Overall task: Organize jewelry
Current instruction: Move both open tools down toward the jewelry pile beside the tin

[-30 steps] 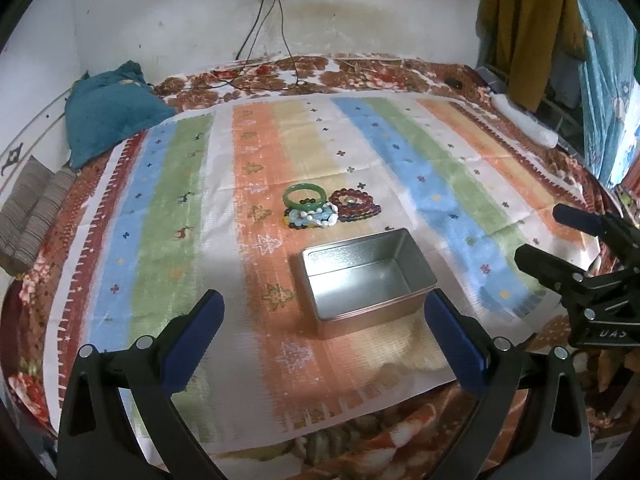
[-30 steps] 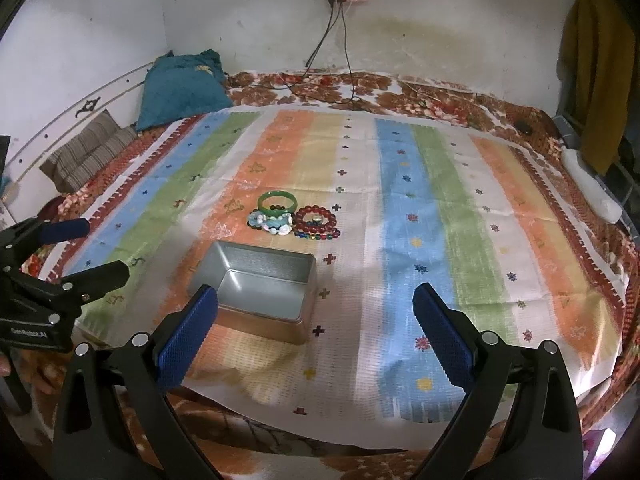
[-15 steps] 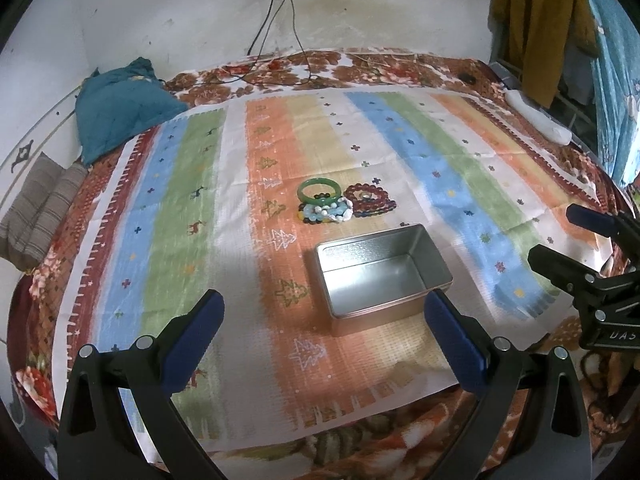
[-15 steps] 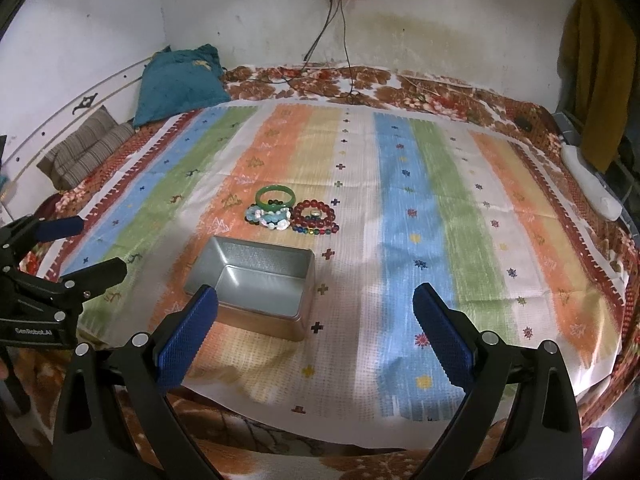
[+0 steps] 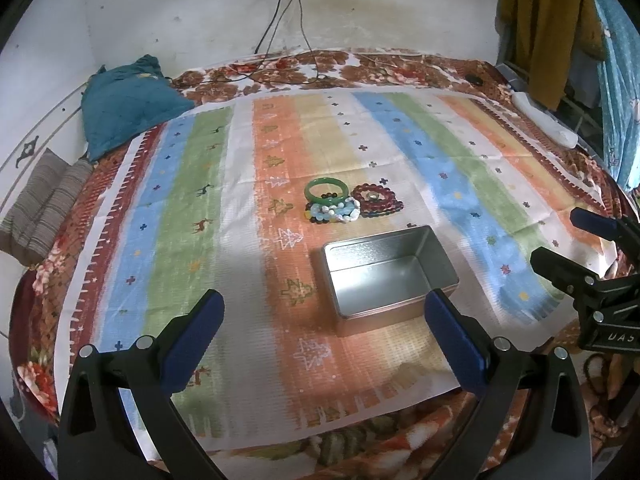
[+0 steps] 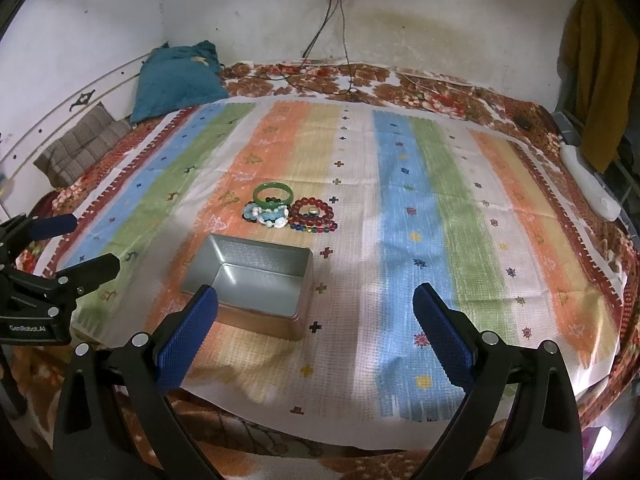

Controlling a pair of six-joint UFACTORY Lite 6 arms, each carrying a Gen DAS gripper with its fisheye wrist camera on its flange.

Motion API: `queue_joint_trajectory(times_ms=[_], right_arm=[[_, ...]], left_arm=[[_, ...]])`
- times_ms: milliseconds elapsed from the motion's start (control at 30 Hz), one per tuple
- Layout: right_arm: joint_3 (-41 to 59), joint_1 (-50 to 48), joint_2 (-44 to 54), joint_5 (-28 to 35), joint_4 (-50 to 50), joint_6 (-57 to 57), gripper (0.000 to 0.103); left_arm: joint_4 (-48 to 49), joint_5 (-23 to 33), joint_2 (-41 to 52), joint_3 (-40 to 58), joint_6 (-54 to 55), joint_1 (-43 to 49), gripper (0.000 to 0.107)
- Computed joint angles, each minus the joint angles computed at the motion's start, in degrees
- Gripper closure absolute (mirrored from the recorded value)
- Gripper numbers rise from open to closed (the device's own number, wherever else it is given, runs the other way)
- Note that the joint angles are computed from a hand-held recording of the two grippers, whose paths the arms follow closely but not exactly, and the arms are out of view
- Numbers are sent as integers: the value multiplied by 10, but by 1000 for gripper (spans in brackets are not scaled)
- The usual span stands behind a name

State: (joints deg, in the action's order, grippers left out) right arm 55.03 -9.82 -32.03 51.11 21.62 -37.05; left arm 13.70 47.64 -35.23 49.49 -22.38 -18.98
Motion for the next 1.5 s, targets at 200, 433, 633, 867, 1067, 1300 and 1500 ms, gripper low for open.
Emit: queue_joint_trajectory(times_ms=[200, 433, 633, 867, 1067, 1300, 1500], right_arm=[[0, 4, 6, -4, -6, 6, 4], [45, 62, 84, -26, -62, 85, 4], [98, 69, 160, -21, -69, 108, 4], [146, 70, 214, -17, -77, 123, 4], [180, 80, 256, -12, -82, 130, 4], [224, 96, 309, -19, -103, 151, 4], [271, 104, 364, -21, -114, 165, 4]], left_arm=[[-2, -1, 18, 8, 1, 19, 9], [-62, -28, 59, 18, 49, 57, 9], [2, -39, 111, 41, -13, 53, 9], [68, -29, 184, 87, -46, 48, 9], [50, -44, 233, 124, -22, 64, 9], [23, -63, 308, 184, -3, 95, 9], [9, -55, 376, 243, 10, 103, 9]])
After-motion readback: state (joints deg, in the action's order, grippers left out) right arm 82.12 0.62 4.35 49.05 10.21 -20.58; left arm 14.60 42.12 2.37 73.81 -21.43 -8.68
